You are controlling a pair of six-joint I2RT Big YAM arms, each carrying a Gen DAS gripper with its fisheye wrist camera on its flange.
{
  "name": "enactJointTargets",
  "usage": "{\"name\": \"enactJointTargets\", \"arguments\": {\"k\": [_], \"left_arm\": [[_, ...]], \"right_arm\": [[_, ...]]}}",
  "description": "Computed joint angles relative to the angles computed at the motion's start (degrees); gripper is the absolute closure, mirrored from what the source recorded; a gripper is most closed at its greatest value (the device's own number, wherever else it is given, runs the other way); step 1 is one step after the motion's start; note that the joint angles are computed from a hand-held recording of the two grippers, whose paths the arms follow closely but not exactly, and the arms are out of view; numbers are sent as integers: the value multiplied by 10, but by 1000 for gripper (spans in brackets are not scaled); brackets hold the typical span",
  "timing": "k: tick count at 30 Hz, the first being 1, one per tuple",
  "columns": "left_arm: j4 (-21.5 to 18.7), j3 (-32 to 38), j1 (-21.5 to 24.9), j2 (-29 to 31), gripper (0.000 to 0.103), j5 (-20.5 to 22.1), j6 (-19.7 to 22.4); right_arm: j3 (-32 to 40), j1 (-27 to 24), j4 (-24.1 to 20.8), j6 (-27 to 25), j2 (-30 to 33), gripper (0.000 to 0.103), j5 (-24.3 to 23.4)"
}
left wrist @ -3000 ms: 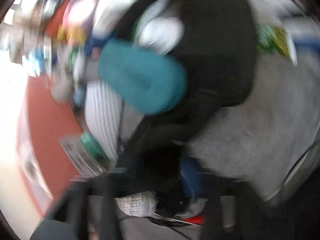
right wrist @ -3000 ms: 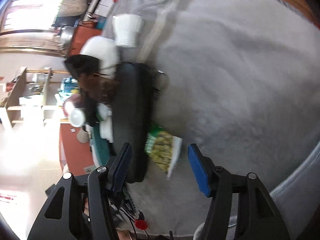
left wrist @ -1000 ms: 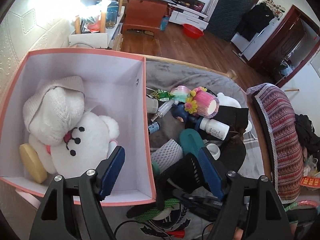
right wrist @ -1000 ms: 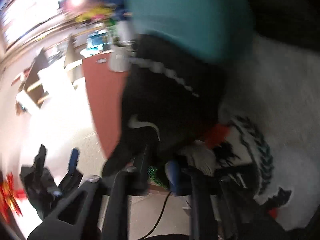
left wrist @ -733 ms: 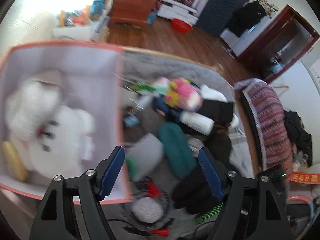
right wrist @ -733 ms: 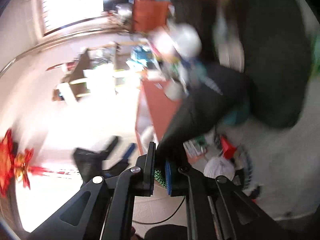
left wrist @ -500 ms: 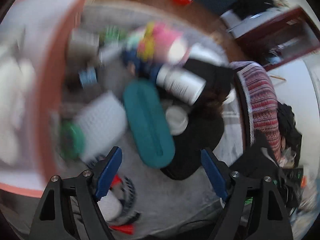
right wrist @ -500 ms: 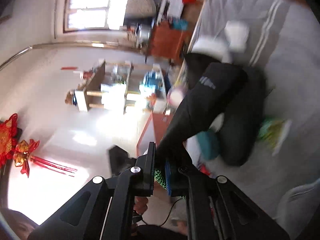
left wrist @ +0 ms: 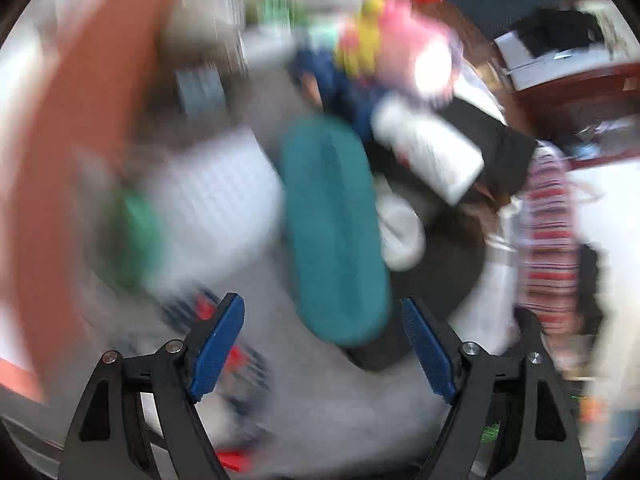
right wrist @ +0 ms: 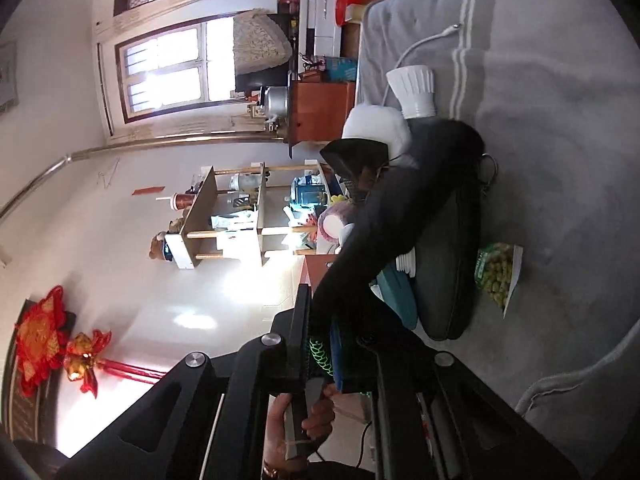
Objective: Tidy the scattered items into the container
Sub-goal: 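Grasp the white mesh item with the left tool while the right tool holds the glove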
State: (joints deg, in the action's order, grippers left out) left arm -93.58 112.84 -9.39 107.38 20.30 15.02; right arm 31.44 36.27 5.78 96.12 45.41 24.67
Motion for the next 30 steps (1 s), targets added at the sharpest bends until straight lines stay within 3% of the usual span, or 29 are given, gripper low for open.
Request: {"name": "enactJointTargets", "arguments": {"k": [1,2,4,6,8,10,11,12,13,14,15,21,24,26,28,30], "left_arm": [[22,2,-9,-6,22,-43,21],[27,17,-22,0,22,-88,76],[-9,47,-40,28,22,-141,156],[-8,42,-55,41,22,-204,205],[9,26,-67,51,22,-253,226],[57,-7,-75,50,23,-293,234],[68,-19,-76,50,34,-298,234],[66,-19,-74,50,41,-291,225],[52,-9,-70,53,70,-276,201],[48,-1,-66,50,85,-273,170],[42,4,-60,44,86,-258,160],[-17,34,-4,-30,86,-71,124],[-27,82,37,-58,85,14,102],[-5,143,57,-47,83,34,81],[46,188,85,-35,82,32,54],[95,211,105,-18,71,21,35]], "right_arm": [[-4,1,3,4,-6,95,3],[-8,1,12,6,-7,95,4],[-12,2,18,4,-14,95,5],[-11,-5,26,0,-10,95,-10],[-10,-10,30,-1,-5,95,-26],[-9,-18,35,2,2,95,-43],[-10,-22,39,3,5,95,-51],[-12,-25,38,4,5,95,-56],[-12,-26,35,4,5,95,-58],[-12,-28,30,5,5,95,-60],[-12,-28,28,5,5,95,-60],[2,-40,7,-8,17,95,-92],[12,-38,-20,-11,24,95,-99],[18,-34,-44,-12,25,95,-96],[32,-29,-83,-18,28,95,-90],[50,-20,-117,-32,33,95,-82]]}}
